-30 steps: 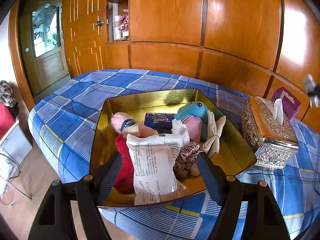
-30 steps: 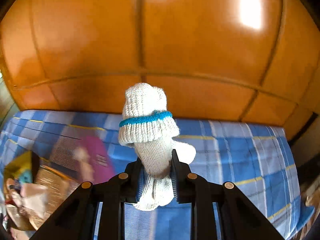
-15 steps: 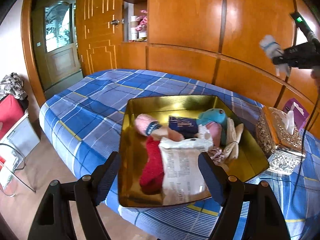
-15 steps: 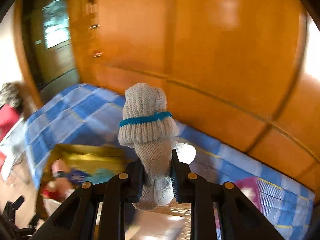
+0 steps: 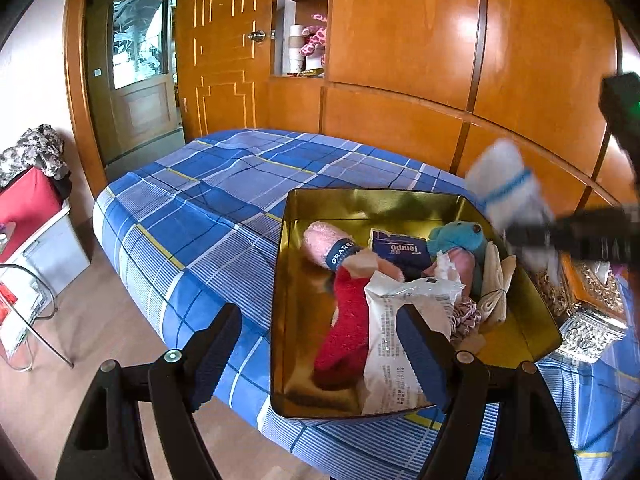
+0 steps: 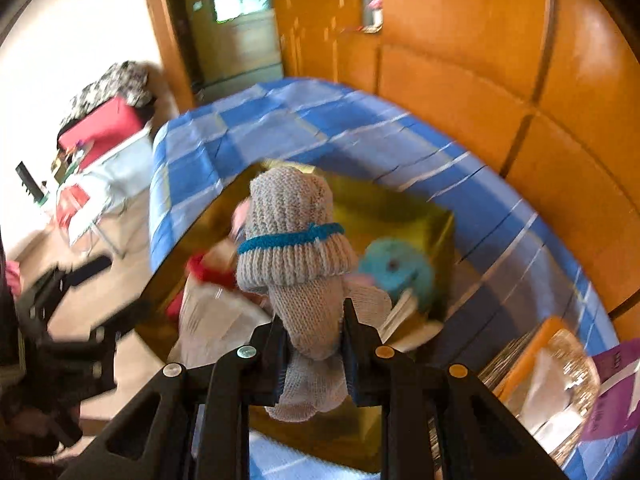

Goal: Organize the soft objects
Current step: 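Lower the white socks into the gold tray and open the right tool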

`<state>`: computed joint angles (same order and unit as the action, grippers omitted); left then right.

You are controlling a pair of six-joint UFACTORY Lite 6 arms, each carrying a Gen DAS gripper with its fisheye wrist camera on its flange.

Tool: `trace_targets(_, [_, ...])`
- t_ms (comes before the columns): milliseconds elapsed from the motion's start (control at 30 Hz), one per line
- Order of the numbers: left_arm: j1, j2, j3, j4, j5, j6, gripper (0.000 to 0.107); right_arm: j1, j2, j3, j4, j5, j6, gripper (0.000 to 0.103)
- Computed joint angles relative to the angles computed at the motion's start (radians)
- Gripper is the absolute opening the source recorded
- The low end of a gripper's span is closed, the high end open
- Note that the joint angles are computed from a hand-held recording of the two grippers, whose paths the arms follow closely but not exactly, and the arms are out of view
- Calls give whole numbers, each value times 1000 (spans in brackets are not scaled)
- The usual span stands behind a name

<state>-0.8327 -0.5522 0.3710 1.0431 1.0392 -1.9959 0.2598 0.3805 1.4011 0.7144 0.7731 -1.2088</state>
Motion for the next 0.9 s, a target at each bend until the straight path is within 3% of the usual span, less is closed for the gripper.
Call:
trace_targets(233, [-14,0,7,0,16,-12,80,41,-68,-190,-79,-87,30,22])
trace_targets(500, [-25,3,20,-1,27,-13,82,134,61,-113,-232,-273,283,21])
trace_targets(667, [-27,14,23,0,20,-19,82,159,137,-35,-312,-295,411,21])
trace_targets(767, [-23,12,18,-3,13,-22,82,137,140,-43,-244,-270,350,22])
trace_targets(900, [-20,15,15,-2,9,-26,82,93,89,-89,-148,-235,268,33])
